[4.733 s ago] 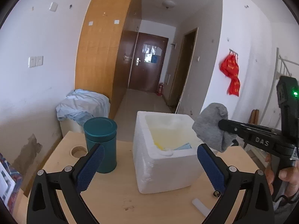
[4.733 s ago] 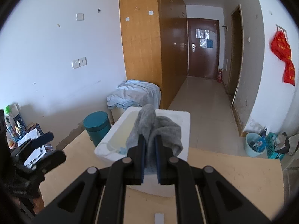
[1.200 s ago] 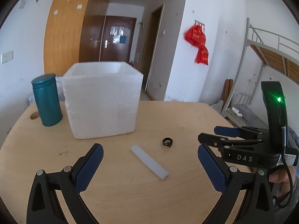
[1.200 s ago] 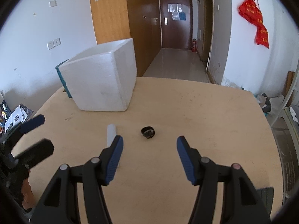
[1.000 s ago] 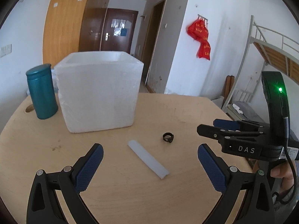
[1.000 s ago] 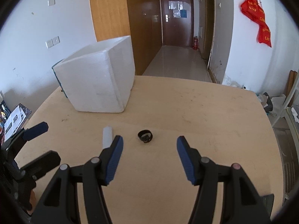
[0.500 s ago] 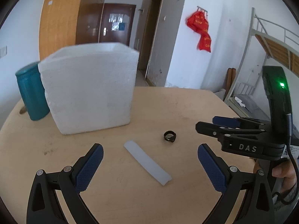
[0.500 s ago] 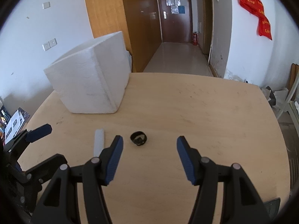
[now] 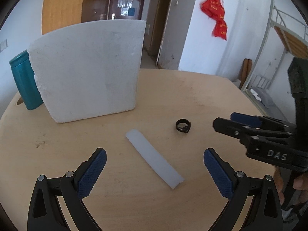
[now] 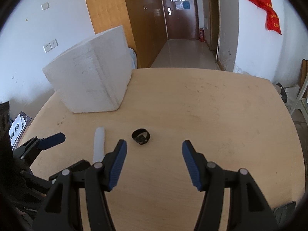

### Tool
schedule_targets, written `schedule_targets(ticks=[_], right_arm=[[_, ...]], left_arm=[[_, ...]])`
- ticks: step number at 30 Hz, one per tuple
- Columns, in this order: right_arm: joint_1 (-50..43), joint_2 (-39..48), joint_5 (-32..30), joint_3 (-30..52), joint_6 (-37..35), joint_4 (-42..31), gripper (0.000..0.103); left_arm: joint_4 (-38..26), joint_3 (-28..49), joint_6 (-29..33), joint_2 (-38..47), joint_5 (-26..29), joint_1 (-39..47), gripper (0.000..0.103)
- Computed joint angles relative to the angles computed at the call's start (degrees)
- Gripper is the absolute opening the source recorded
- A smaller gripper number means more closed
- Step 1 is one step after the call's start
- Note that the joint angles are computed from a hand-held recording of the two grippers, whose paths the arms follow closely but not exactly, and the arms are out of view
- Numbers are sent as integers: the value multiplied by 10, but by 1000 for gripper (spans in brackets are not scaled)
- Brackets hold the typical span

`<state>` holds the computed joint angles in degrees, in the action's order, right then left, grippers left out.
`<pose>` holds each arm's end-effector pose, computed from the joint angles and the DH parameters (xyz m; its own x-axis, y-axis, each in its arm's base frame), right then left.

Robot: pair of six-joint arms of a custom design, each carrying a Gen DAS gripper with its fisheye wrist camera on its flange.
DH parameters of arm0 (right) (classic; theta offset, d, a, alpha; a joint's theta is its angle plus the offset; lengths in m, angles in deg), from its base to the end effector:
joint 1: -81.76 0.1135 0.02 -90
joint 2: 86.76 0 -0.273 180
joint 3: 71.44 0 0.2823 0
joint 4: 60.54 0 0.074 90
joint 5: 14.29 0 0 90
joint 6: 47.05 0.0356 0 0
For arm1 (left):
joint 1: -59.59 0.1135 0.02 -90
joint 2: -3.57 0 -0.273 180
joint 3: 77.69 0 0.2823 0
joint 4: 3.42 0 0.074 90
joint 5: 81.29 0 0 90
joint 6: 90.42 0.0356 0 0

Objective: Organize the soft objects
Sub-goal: 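Move both open tools back over the white foam strip and hair tie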

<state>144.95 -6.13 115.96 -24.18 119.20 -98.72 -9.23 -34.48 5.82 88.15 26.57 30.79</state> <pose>0.1303 0.2068 0.1316 -0.6738 0.3104 -0.6706 0.2756 0.9476 0.1617 0.2396 -0.1442 0.1196 -0.5693 0.4310 -0.7001 0.7073 0.6909 -0.1497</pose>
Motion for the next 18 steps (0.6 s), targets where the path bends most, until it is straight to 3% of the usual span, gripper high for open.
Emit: schedule_targets(ticks=[11, 18], right_arm=[[-18, 21, -17, 1, -21, 26, 64], [-20, 9, -20, -8, -17, 28, 64]], left_arm=[[-1, 17, -16, 43, -34, -18, 94], [-8, 35, -17, 73, -47, -27, 75]])
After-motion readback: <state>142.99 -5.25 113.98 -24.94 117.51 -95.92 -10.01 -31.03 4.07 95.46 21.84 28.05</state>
